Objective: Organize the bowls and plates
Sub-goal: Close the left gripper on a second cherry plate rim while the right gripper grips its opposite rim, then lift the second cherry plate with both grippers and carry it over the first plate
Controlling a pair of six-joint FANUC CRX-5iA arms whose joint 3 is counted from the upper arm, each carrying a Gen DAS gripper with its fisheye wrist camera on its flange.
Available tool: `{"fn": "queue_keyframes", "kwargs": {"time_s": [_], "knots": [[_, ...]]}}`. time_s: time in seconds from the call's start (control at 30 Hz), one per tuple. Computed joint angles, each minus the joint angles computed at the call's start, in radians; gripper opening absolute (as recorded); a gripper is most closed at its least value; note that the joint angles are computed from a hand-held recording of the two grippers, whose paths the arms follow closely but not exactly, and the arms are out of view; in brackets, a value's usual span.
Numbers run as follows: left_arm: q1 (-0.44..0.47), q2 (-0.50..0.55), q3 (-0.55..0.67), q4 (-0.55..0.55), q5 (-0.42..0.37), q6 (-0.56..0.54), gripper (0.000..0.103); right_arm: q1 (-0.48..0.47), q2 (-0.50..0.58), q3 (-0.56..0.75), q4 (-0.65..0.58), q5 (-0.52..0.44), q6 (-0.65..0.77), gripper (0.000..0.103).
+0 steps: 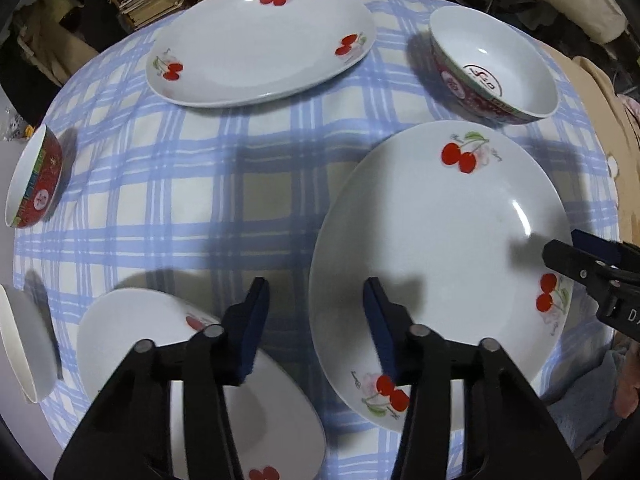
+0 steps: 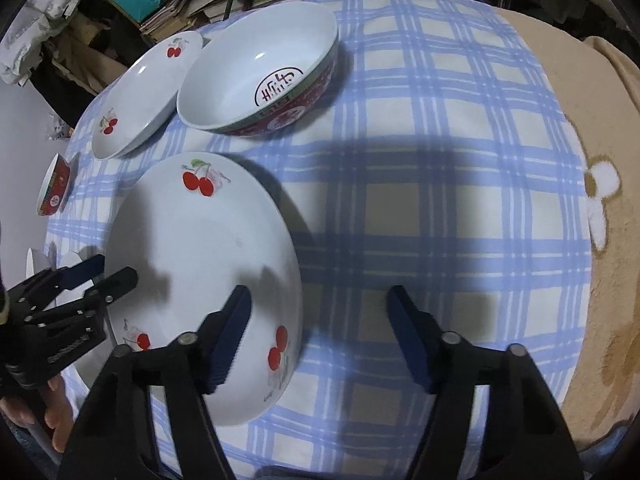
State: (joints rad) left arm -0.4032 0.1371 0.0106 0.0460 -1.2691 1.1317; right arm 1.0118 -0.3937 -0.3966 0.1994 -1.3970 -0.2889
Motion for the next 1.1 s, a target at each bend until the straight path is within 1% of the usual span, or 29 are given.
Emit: {"fn": "queue_keyframes", "kwargs": {"time_s": [0.03,0.07,0.1,0.13,0.17,0.23,0.27,0.33,0.37,0.47,0.57,0.73,0.83,0.93,1.0,1.1], "knots": [[0.005,0.002,-0.004,0.015,-0.001,-0.003,0.037,-0.001,0.000,0.001,-0.002,-0.002,-0.002,0.057],[0.013,0.009,-0.004,0.038,-0.013,-0.010,0.035,-0.002,-0.003,-0.001,-0.002,-0.001,-0.007,0.053],[0.017,0.017,0.000,0.050,-0.028,-0.017,0.030,0.001,-0.012,-0.007,0.001,0.004,-0.015,0.043],[0.018,0.025,0.006,0.057,-0.041,-0.020,0.029,0.002,-0.030,-0.025,0.002,0.034,-0.031,0.035],[0.018,0.027,0.009,0.055,-0.042,-0.017,0.029,0.000,-0.052,-0.047,0.001,0.070,-0.050,0.032],[0.017,0.028,0.009,0.053,-0.043,-0.017,0.028,0.001,-0.087,-0.084,0.007,0.132,-0.086,0.020],[0.017,0.029,0.008,0.055,-0.041,-0.021,0.028,0.005,-0.102,-0.102,0.011,0.166,-0.106,0.018],[0.022,0.026,-0.001,0.076,-0.026,-0.037,0.029,0.006,-0.107,-0.109,0.008,0.189,-0.108,0.013],[0.017,0.020,-0.007,0.075,-0.018,-0.035,0.029,0.007,-0.108,-0.113,0.008,0.204,-0.106,0.012],[0.020,0.006,-0.026,0.083,-0.003,-0.042,0.028,0.020,-0.102,-0.111,0.017,0.193,-0.126,0.012],[0.047,-0.008,-0.048,0.121,-0.003,-0.071,0.028,0.030,-0.107,-0.116,0.031,0.192,-0.152,0.012],[0.054,-0.052,-0.066,0.115,0.024,-0.133,0.022,0.052,-0.126,-0.127,0.059,0.180,-0.198,0.012],[0.062,-0.066,-0.057,0.120,0.017,-0.142,0.019,0.070,-0.123,-0.119,0.097,0.154,-0.218,0.012],[0.089,-0.080,-0.051,0.161,-0.003,-0.156,0.019,0.103,-0.128,-0.119,0.149,0.134,-0.242,0.012],[0.105,-0.112,-0.063,0.181,0.000,-0.187,0.019,0.113,-0.124,-0.113,0.168,0.123,-0.245,0.012],[0.126,-0.181,-0.102,0.198,0.032,-0.242,0.019,0.135,-0.144,-0.132,0.213,0.145,-0.285,0.012]]}}
